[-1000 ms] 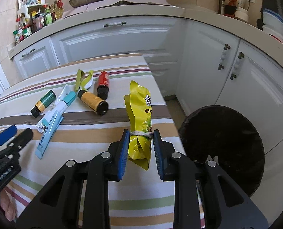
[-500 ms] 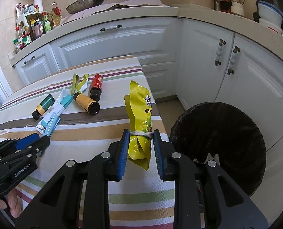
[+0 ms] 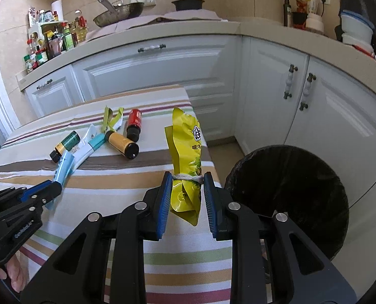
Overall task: Collect trash
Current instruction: 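Grasp the yellow snack bag with the right tool while the left tool grasps the blue-printed tube, then carry the yellow bag and blue tube over the bin and open both tools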
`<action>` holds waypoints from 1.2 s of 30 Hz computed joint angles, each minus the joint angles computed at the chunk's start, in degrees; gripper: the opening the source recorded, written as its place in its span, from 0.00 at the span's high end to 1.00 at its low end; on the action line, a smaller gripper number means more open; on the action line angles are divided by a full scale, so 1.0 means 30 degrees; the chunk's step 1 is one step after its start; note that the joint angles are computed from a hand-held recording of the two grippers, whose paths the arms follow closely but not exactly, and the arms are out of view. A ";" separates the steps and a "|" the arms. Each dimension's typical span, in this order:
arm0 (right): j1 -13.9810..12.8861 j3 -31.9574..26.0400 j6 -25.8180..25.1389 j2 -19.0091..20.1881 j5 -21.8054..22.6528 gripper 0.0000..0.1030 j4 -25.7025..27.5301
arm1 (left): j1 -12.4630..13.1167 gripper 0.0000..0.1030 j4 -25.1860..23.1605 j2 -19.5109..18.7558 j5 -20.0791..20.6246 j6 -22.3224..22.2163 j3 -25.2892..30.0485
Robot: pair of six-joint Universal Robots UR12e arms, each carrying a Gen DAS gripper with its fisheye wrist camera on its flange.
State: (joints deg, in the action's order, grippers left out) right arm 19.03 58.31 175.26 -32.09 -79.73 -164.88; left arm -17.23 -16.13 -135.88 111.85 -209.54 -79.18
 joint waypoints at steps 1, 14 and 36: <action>-0.0008 0.0056 -0.0020 -0.0046 -0.0024 0.76 -0.0152 | -0.0058 0.82 0.0326 0.0051 0.0201 0.0075 -0.0059; -0.0462 0.1169 0.0510 -0.0794 -0.1669 0.76 -0.2315 | -0.0513 0.82 0.2539 -0.0393 0.0174 0.1659 0.1165; -0.1719 0.1837 0.2058 -0.0936 -0.3825 0.76 -0.4086 | -0.1723 0.82 0.1618 -0.3625 -0.0847 0.4508 0.7179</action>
State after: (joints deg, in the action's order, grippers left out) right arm 13.88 63.82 181.43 -34.90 -91.20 -177.14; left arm -22.40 -11.28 -146.76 109.31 -196.01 -57.64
